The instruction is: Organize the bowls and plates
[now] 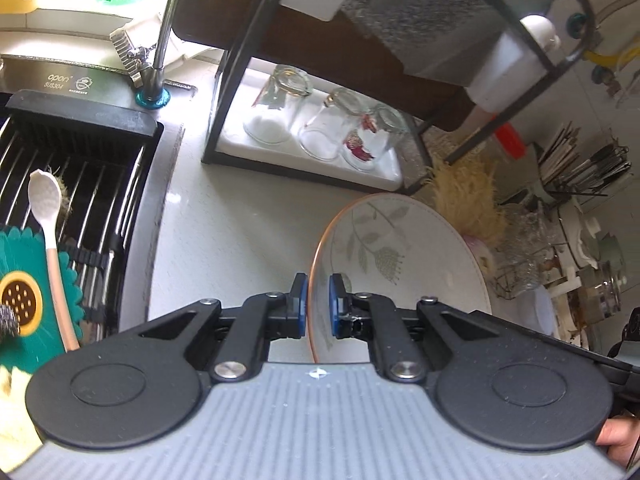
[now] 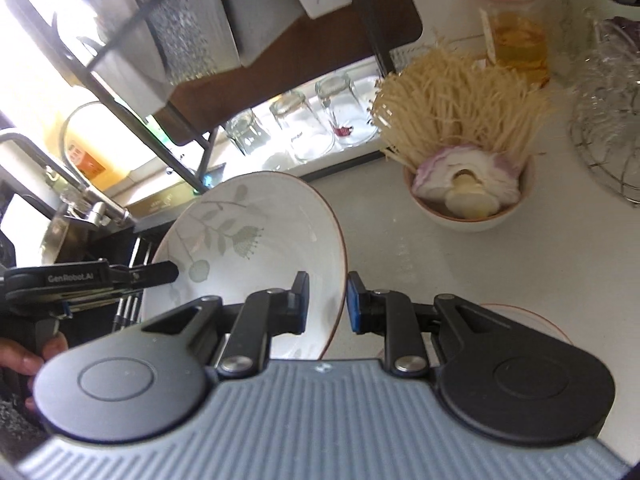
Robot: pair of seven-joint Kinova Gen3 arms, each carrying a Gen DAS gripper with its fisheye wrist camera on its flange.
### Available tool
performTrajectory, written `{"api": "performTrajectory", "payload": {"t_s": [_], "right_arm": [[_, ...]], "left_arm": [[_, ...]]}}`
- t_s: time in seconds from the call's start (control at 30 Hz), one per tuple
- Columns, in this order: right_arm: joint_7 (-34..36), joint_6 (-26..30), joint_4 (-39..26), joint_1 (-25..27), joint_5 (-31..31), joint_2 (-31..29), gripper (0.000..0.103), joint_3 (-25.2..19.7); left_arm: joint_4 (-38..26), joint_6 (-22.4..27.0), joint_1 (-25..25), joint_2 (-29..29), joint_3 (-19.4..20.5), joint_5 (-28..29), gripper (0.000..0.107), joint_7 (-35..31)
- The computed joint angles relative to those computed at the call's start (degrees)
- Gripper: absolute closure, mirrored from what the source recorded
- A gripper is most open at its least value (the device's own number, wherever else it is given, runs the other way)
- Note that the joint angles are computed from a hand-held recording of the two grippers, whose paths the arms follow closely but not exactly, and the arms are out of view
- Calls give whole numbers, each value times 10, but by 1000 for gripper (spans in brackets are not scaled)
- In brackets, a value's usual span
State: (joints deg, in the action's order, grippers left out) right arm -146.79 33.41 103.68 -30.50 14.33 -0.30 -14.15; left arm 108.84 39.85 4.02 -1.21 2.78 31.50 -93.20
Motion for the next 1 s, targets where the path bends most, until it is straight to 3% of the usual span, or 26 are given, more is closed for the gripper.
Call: {"api": "performTrajectory", "payload": {"t_s": [0.4,0.7,1.0], "right_arm": [[-50,-15,80,46,18,-97,80,-36],[-2,3,139,93,-51,-174,80,-42],[57,-7,188,123,-97,-212,80,-35]], "left_arm": [[1,-5,52,-37,29,-41,95,74],[4,-38,105,-29,62,-66,95,116],[17,-72,150,-13,92,-136,95,220]]}}
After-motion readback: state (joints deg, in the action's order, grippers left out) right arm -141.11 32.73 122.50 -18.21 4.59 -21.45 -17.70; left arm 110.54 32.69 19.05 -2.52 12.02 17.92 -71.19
